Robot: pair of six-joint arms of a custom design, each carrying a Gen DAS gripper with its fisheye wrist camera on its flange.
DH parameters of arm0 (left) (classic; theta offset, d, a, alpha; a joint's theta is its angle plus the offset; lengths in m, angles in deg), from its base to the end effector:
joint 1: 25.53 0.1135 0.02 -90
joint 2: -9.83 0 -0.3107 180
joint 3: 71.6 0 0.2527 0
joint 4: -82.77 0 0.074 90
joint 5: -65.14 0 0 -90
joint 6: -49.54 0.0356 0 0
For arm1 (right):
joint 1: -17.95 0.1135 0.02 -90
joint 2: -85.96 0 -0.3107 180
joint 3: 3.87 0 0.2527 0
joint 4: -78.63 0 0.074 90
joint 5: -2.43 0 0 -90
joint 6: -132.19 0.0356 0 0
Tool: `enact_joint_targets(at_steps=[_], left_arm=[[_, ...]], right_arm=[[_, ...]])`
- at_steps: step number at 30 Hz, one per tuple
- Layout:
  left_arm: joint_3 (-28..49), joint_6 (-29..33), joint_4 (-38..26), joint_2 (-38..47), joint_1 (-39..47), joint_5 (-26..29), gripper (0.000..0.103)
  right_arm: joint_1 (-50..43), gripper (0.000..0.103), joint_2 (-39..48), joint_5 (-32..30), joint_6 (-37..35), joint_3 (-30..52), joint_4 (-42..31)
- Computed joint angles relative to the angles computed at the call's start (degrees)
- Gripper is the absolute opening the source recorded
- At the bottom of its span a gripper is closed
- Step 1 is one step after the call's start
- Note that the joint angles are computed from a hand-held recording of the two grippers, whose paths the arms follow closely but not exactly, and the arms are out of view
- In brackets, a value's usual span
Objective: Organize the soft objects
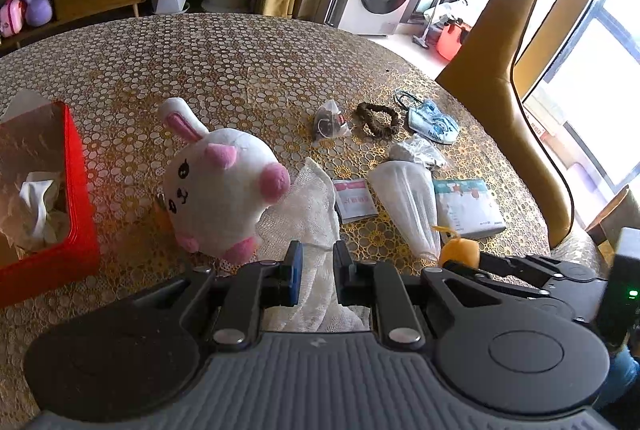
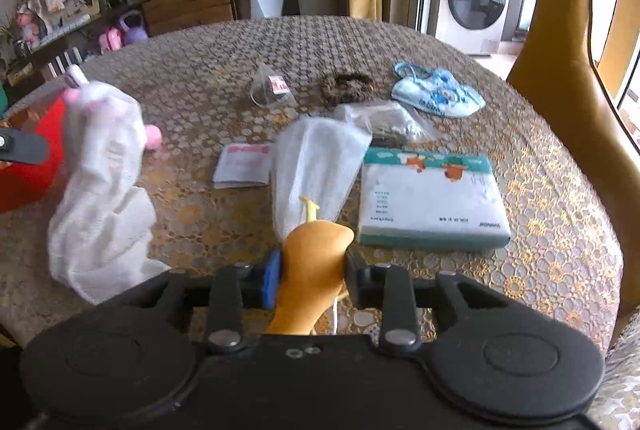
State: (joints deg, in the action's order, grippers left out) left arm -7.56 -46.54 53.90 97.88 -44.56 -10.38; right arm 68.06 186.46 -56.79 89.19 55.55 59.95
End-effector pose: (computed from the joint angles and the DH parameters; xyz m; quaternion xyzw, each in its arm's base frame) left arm 0.2861 -0.1081 0.2347 0.1459 0.9299 -0.1853 0.2822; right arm 0.2191 0.2337 0.1626 0.0439 0.9323 0.0189 0.3585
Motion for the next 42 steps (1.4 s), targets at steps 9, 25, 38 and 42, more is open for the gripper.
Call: enact_joint_targets(at_steps=[9, 25, 38, 42], left_arm=[[-1.27, 2.82, -0.80, 1.72, 1.49, 2.99, 0.016], [-10.20, 7.54, 10.88, 3.18, 0.14, 1.17, 0.078], [-10.37, 3.16, 20.42, 12.49, -8.32, -11.32, 0.078], [-10.54, 2.63, 21.12, 13.20, -8.51, -11.41, 0.062]], right_arm=[[3.38, 0.032, -6.90, 2.16, 0.32, -1.35, -0.79], [4.60, 0.032, -11.35, 2.45, 2.97, -7.01, 5.24], [3.04, 0.032, -10.19, 0.07, 1.22, -9.94, 11.63], [2.21, 0.032, -7.70, -4.99, -1.12, -9.17, 13.67]])
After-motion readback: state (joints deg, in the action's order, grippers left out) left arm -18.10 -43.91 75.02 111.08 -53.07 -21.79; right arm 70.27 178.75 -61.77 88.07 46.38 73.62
